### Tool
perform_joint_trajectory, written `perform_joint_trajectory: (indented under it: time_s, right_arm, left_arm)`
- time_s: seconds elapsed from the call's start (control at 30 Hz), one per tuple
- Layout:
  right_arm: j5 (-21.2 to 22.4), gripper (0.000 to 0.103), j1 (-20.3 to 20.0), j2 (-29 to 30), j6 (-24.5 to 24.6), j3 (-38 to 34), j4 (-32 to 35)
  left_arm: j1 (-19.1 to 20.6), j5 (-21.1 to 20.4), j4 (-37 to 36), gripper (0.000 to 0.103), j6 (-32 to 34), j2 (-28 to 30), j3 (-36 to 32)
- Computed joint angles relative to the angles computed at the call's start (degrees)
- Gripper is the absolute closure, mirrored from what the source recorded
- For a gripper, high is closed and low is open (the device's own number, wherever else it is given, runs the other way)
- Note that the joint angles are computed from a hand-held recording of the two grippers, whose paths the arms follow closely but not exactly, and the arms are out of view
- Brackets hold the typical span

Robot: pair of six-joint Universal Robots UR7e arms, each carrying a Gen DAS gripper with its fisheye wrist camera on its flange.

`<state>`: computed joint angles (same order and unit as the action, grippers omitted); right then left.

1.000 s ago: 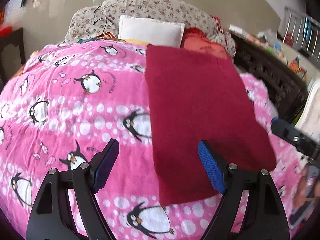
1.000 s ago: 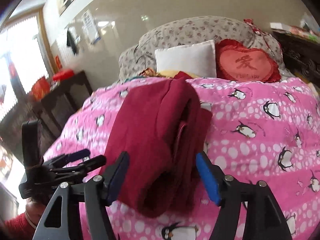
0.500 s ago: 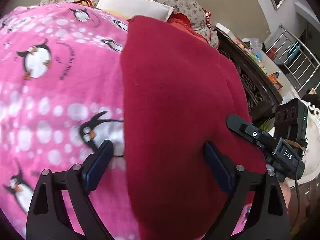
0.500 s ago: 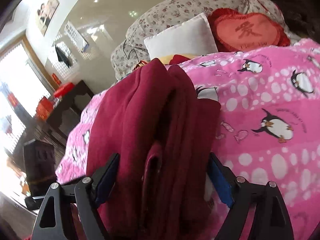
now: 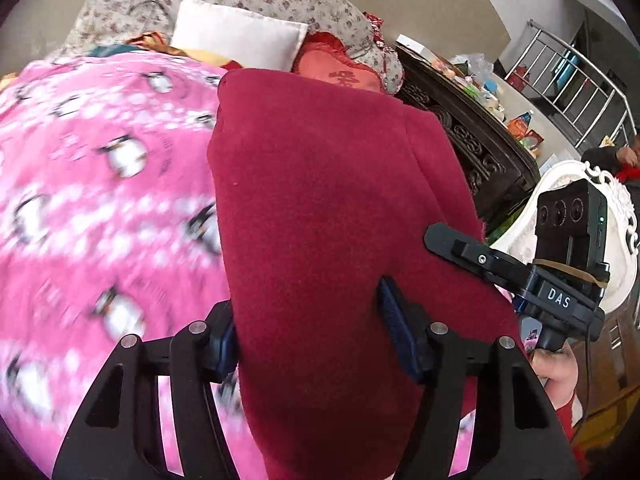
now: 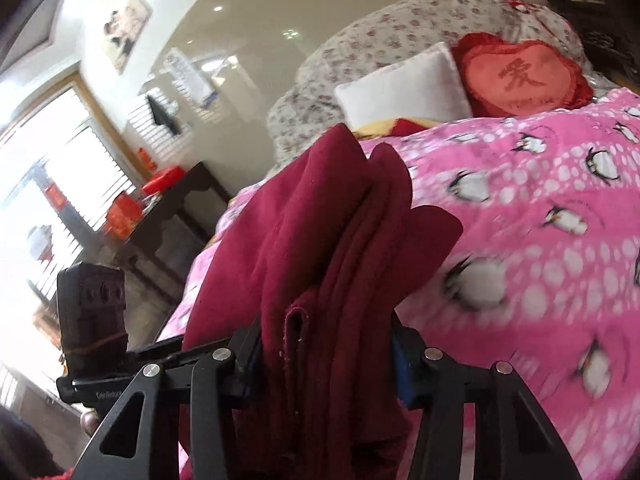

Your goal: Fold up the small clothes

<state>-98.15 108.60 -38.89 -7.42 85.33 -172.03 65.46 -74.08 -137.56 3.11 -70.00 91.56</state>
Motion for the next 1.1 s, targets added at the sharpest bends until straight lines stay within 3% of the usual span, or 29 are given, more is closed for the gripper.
perform_joint_trajectory:
  time_s: [0.17, 0.3, 0.37, 0.5, 0.6, 0.7, 0.77, 0.8, 0.87, 0.97, 1.1]
  right_arm:
    - [-0.47, 0.052, 1.35, 0.49, 0.85, 3.97, 1.18]
    - [-9.3, 0.045, 2.17, 3.62, -0.18, 1.88, 7.33]
    - [-9.23, 0.045, 2.54, 1.93, -0.74, 4.26, 4.78]
    - [-13.67, 0.045, 5.59, -0.39, -6.46, 6.51, -3.67]
    - [-9.28, 0.045, 5.86, 0.41, -7.68, 4.2, -3.57]
    - [-9.03, 0.058, 5.3, 4.23, -9.26, -1.73, 2.37]
    - [-13.17, 0.066, 5.32, 7.63, -11.27, -5.86, 4.22]
    - [-17.52, 0.067, 5.42, 10.05, -13.16, -8.43, 4.11]
    - [-19.92, 0.068, 4.47, 11.83, -12.77, -10.94, 5.79]
    - [-16.28, 0.068, 2.47, 9.94, -11.86, -8.59, 5.56]
    - [-14.54, 0.068, 4.4, 3.65, -10.08, -0.47, 3.08]
  left_arm:
    - [-0.81, 6.18, 0.51, 0.041, -3.84, -7.28, 9.41]
    - [0.2, 11.44, 0.18, 0.036, -4.38, -6.92, 12.81]
    - [-0.03, 11.85, -3.03, 0.033, -3.79, -7.88, 14.54]
    - [-2.98, 17.84, -3.32, 0.033, -3.25, -9.73, 15.72]
    - [-5.0, 21.54, -9.17, 0.033, -1.17, -10.48, 17.69]
    - [-4.73, 22.23, -9.85, 0.033, -0.71, -9.58, 17.53]
    - [-4.05, 23.35, -10.02, 0.033, -0.44, -8.18, 17.38]
    - [-3.57, 23.17, -9.89, 0.033, -0.28, -7.89, 17.36]
    - [-3.06, 22.41, -10.03, 0.032, -0.93, -6.65, 16.99]
    - [-3.13, 22.52, -10.96, 0.03, -0.98, -6.06, 17.12]
    - [-3.54, 22.98, -11.31, 0.03, -0.91, -6.73, 17.77]
